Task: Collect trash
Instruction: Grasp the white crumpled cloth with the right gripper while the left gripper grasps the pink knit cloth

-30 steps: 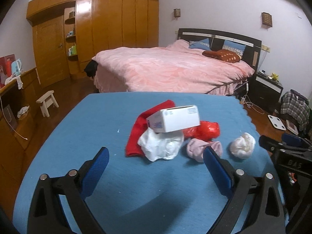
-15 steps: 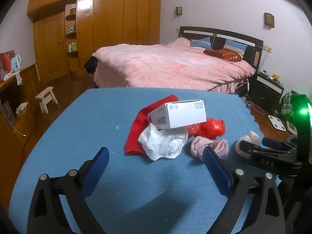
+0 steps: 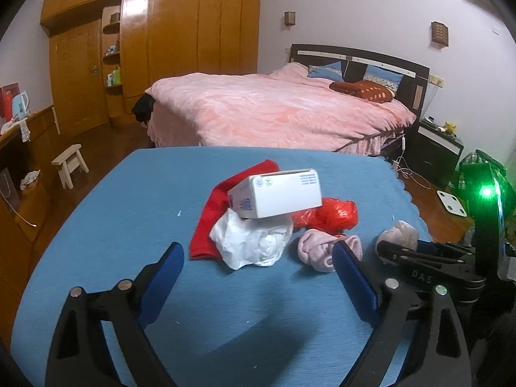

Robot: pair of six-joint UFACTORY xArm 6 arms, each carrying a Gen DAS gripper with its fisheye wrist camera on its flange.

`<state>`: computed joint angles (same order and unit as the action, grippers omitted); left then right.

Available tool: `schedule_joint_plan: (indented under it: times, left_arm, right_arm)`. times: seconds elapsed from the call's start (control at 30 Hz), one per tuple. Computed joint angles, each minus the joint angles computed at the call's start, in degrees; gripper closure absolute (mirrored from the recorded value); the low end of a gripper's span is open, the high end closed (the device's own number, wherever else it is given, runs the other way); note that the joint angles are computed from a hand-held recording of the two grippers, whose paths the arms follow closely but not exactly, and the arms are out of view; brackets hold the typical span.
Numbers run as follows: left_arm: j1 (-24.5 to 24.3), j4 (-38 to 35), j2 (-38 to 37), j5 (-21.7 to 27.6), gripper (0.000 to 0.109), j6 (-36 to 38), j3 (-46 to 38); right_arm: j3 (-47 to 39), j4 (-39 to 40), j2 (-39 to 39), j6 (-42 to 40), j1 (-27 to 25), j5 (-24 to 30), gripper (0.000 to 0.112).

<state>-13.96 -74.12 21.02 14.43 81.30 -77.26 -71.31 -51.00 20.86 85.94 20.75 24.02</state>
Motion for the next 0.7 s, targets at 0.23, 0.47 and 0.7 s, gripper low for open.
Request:
schedule_joint_plan:
  times: [0.23, 0.47, 0.7]
  left_arm:
    - [-1.2, 0.6, -0.9, 2.0, 0.030, 0.3, 1.3]
    - [-3.5, 3.4, 0.2, 3.7, 0.042, -1.4, 0.8]
    - [-4.8, 10.2, 4.8, 3.5, 0.043, -8.7, -3.7]
  right_arm:
    - [3.2, -3.4, -3.8, 5.7, 0.1, 1.2, 0.072]
    - [5.7, -6.2, -6.6, 10.5, -0.6, 1.2, 0.072]
    - [5.6, -6.9, -6.6, 10.8, -0.6, 1.6, 0.072]
